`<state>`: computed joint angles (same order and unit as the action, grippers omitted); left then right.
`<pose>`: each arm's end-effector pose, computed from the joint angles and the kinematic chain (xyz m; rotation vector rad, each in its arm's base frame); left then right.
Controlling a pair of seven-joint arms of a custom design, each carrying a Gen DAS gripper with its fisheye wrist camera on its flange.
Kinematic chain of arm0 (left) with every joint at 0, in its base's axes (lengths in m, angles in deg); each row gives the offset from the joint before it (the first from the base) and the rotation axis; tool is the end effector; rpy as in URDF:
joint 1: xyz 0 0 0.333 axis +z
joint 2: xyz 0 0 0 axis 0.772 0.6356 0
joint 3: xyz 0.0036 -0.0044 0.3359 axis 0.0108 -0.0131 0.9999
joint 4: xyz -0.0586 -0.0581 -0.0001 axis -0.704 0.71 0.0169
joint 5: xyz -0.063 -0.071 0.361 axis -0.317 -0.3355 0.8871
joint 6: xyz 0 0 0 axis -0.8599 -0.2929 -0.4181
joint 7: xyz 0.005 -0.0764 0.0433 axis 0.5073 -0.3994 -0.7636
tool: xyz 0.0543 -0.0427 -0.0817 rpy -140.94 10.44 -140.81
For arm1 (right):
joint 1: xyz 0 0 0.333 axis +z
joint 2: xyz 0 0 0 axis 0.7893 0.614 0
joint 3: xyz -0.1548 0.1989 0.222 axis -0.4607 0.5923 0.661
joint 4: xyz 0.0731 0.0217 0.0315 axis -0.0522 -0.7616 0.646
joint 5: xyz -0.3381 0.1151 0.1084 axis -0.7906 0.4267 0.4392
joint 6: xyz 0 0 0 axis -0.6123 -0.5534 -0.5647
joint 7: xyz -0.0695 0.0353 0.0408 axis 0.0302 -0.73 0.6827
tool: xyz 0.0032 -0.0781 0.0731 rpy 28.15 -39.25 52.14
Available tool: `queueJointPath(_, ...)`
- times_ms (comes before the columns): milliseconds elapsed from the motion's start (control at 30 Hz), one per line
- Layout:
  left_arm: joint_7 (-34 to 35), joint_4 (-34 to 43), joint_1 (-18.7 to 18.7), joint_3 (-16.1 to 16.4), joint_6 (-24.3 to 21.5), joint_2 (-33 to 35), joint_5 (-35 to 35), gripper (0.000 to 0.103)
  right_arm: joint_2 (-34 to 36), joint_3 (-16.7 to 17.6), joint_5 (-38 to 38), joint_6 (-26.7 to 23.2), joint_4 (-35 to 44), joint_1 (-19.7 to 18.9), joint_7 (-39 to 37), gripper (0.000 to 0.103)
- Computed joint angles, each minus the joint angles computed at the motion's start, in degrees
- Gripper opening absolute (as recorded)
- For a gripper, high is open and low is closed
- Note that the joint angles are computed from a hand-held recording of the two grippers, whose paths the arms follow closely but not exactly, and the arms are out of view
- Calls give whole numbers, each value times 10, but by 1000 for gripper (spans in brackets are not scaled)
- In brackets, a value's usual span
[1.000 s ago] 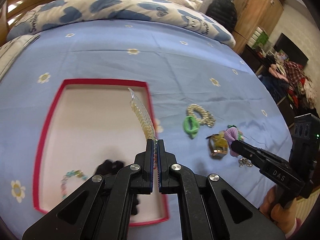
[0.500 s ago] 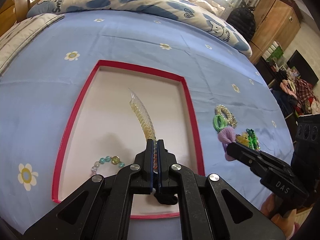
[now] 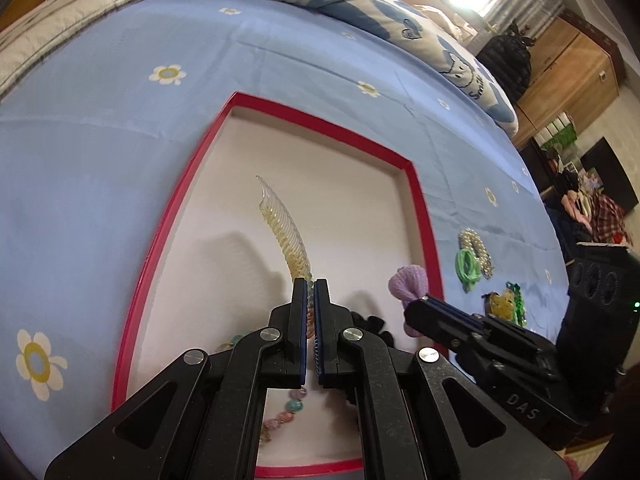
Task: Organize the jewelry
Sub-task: 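Carry the comb and purple hair tie with both tools into the red box, then open both tools to release the comb and purple hair tie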
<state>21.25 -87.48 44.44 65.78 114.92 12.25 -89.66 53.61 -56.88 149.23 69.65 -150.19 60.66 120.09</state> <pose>0.5769 -0.2351 0.4407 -2.0718 2.1211 -0.9651 0.5514 0.0701 0.4154 -1.7739 1.5893 -0.1170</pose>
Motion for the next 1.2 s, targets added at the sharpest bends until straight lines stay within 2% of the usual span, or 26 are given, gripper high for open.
queueJointPath(200,19,-10,14,-7,-7,0,-32,3,24,2,-29,-14,15,-3,27,16)
queueJointPath(400,6,-7,8,4,-16,2,-21,5,32,6,-37,-24,20,-9,34,17)
queueJointPath(467,-12,-4,1,13,-21,3,0,9,31,6,-38,-24,19,-10,35,18)
queueJointPath(533,-19,-2,2,14,-27,5,7,20,31,6,-40,-25,20,-11,36,19)
queueJointPath(600,-24,-5,3,14,-29,3,9,27,31,7,-38,-27,21,-11,35,23)
queueJointPath(700,-35,-9,1,18,-32,-2,20,27,31,8,-35,-28,22,-11,31,28)
queueJointPath(800,-40,-15,0,19,-33,-8,25,34,26,8,-31,-27,17,-11,29,31)
queueJointPath(933,-58,-24,-5,26,-34,-18,42,41,19,6,-25,-25,13,-10,26,32)
queueJointPath(1200,-78,-41,-12,35,-35,-37,55,45,0,2,-12,-17,-4,-5,17,34)
